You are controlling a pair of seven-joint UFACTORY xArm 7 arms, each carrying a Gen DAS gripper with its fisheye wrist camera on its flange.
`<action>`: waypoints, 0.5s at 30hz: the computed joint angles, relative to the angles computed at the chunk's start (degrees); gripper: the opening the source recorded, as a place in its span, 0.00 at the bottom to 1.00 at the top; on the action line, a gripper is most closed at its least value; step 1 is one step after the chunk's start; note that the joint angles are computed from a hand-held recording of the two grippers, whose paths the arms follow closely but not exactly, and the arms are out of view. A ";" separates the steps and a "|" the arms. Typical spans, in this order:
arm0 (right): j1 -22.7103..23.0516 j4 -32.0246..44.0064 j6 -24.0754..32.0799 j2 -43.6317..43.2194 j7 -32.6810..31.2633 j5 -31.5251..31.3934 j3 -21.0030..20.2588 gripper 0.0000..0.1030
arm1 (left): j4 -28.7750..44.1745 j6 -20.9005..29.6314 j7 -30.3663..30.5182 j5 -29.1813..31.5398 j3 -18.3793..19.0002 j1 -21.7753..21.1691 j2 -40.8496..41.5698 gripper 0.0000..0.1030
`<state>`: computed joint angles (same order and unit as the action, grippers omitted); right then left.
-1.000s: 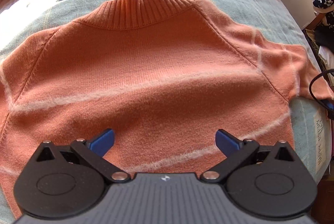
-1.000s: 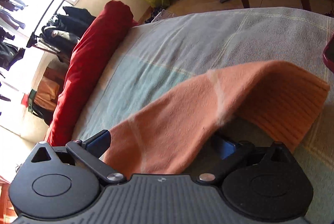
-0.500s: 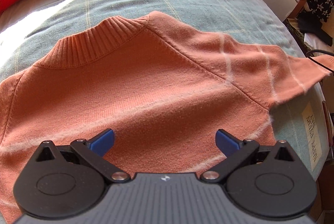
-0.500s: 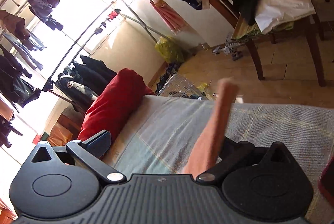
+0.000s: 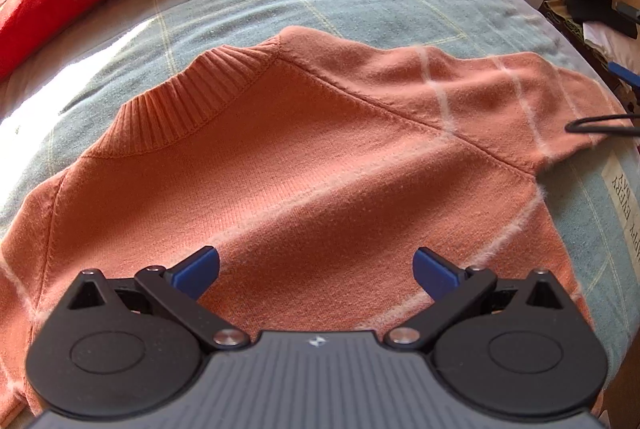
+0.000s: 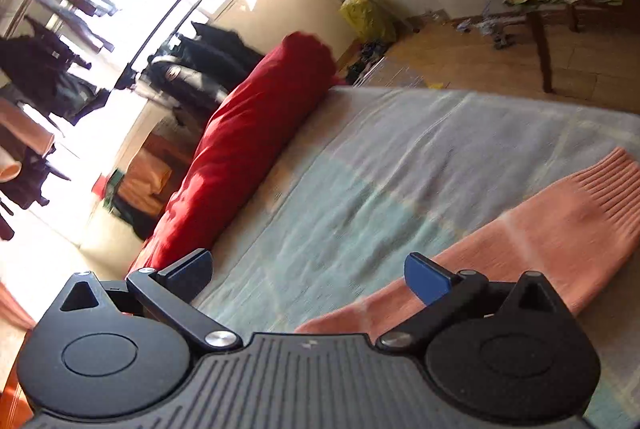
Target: Fold clothes
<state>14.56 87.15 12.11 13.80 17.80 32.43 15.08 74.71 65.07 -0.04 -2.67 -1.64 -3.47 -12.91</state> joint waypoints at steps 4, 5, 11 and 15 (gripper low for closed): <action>-0.23 14.20 12.11 10.79 -13.90 5.08 7.33 1.00 | -2.36 -0.29 -1.09 1.54 0.17 0.78 -1.97 0.99; 1.32 16.81 14.51 12.86 -13.72 3.53 6.42 1.00 | -2.86 -0.22 -1.49 2.07 0.20 1.04 -2.38 0.99; 7.82 11.26 12.11 10.03 3.79 -11.59 -4.28 1.00 | -5.87 1.15 -4.52 6.25 0.72 3.56 -5.63 0.99; 11.12 12.80 17.94 7.43 14.50 -22.58 -8.77 1.00 | -7.99 0.84 -7.14 6.18 1.62 5.00 -7.87 0.99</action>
